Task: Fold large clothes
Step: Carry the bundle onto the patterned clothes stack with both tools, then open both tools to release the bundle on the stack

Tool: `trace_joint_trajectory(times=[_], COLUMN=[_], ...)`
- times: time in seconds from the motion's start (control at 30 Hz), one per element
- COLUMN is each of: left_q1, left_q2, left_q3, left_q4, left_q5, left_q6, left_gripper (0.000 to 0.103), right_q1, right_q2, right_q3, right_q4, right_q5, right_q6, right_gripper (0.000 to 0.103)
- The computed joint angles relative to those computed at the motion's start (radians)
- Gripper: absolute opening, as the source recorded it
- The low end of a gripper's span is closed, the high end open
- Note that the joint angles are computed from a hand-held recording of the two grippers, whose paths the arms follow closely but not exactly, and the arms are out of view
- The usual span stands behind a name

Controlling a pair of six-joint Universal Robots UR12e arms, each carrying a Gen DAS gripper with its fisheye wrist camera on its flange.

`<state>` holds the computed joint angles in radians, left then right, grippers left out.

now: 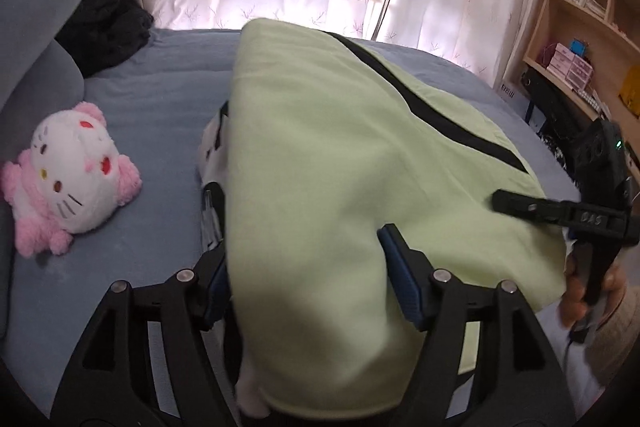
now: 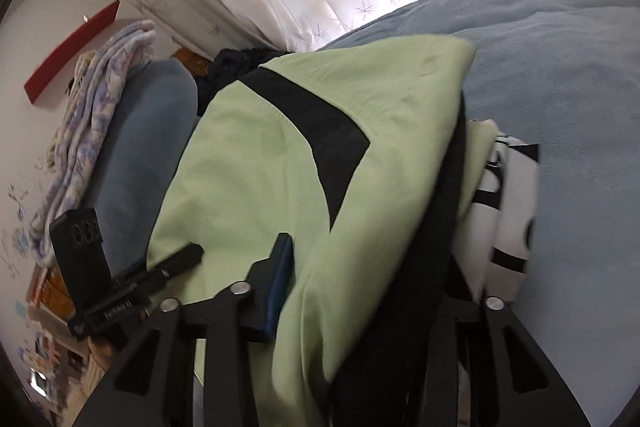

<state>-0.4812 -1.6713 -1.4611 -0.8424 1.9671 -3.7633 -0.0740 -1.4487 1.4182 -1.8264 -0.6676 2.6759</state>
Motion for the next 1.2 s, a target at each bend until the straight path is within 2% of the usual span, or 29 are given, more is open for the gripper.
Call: trace_joint_trajectory(times=[0.03,0.07,0.1,0.23,0.27,0.33,0.43,0.57,0.63,0.7,0.77,0.9,1.03,1.17,1.2], left_q1=[-0.005,-0.009,-0.022,-0.082,-0.086,-0.09,-0.098,-0.093,-0.084,-0.082,-0.078,-0.065,-0.061,-0.057,-0.057], left_q2=[-0.001,0.0,-0.003,-0.019,-0.023,-0.034,-0.08,-0.157,-0.188,-0.214,-0.219,-0.204,-0.186,-0.164,-0.161], left_q3=[0.005,0.015,0.022,0.098,0.112,0.141,0.21,0.316,0.351,0.375,0.362,0.316,0.262,0.203,0.193], left_q4=[-0.017,-0.042,-0.06,-0.144,-0.146,-0.136,-0.167,-0.296,-0.37,-0.443,-0.431,-0.367,-0.3,-0.224,-0.21], left_q5=[0.015,0.034,0.057,0.181,0.2,0.237,0.295,0.325,0.322,0.358,0.361,0.327,0.327,0.321,0.322], left_q6=[0.004,0.013,0.01,-0.026,-0.04,-0.063,-0.078,-0.128,-0.163,-0.176,-0.155,-0.144,-0.129,-0.127,-0.126], left_gripper=[0.066,0.066,0.066,0.066,0.066,0.066,0.065,0.062,0.062,0.062,0.064,0.066,0.067,0.067,0.067], right_q1=[-0.019,-0.027,-0.054,-0.072,-0.073,-0.053,-0.01,0.061,0.106,0.147,0.177,0.184,0.191,0.188,0.166], right_q2=[-0.029,-0.042,-0.058,-0.061,-0.058,-0.049,-0.029,0.03,0.059,0.09,0.122,0.149,0.156,0.156,0.132], right_q3=[0.011,0.015,0.029,0.019,0.018,0.01,0.001,-0.039,-0.056,-0.078,-0.108,-0.099,-0.063,-0.038,-0.024], right_q4=[0.024,0.005,-0.013,-0.126,-0.168,-0.25,-0.331,-0.384,-0.404,-0.386,-0.371,-0.391,-0.449,-0.489,-0.471], right_q5=[-0.018,-0.039,-0.047,-0.063,-0.059,-0.081,-0.115,-0.19,-0.274,-0.352,-0.395,-0.372,-0.378,-0.364,-0.346], right_q6=[-0.045,-0.055,-0.075,-0.005,0.01,0.047,0.079,0.154,0.183,0.194,0.202,0.225,0.217,0.213,0.191], right_gripper=[0.051,0.063,0.069,0.07,0.07,0.069,0.062,0.055,0.055,0.054,0.053,0.053,0.053,0.054,0.054])
